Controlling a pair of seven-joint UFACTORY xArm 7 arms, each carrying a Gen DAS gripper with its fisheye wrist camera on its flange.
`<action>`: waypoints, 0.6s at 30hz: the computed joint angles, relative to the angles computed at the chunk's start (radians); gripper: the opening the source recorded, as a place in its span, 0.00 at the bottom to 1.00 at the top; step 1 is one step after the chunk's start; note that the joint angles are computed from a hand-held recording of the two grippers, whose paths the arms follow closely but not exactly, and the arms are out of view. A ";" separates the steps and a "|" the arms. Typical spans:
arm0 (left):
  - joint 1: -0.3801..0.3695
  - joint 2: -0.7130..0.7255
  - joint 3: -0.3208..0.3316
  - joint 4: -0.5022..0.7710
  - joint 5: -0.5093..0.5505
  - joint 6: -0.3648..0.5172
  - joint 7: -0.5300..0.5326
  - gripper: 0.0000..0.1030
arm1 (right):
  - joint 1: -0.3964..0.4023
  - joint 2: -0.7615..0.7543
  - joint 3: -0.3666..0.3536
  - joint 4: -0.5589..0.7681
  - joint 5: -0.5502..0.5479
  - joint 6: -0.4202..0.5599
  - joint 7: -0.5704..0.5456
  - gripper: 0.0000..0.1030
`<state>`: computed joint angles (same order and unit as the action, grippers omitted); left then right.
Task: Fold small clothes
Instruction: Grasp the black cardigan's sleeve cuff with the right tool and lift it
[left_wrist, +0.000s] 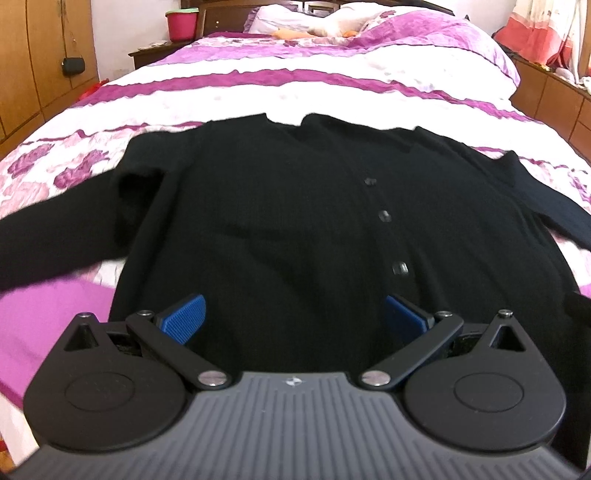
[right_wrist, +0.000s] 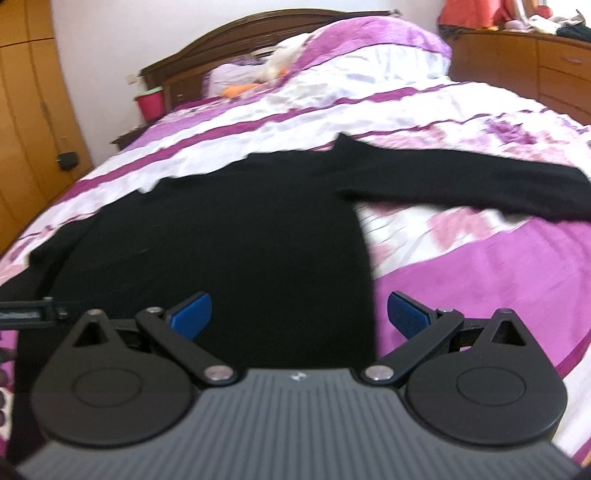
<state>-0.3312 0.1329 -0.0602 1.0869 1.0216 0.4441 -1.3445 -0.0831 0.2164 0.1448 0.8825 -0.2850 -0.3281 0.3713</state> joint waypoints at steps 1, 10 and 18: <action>0.001 0.016 0.003 0.020 0.003 0.003 0.000 1.00 | 0.018 0.008 -0.026 0.012 0.027 0.000 -0.018 1.00; -0.021 0.145 0.045 0.160 -0.059 -0.004 0.055 1.00 | 0.044 0.123 -0.144 0.171 0.230 0.035 -0.113 1.00; -0.080 0.207 0.108 0.194 -0.088 -0.014 0.057 1.00 | -0.025 0.242 -0.135 0.324 0.299 0.084 -0.083 1.00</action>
<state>-0.4110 0.3395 0.0478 1.2813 0.9338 0.4298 -1.2874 -0.1086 0.4584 0.0095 1.2066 0.0140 -0.2445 0.2880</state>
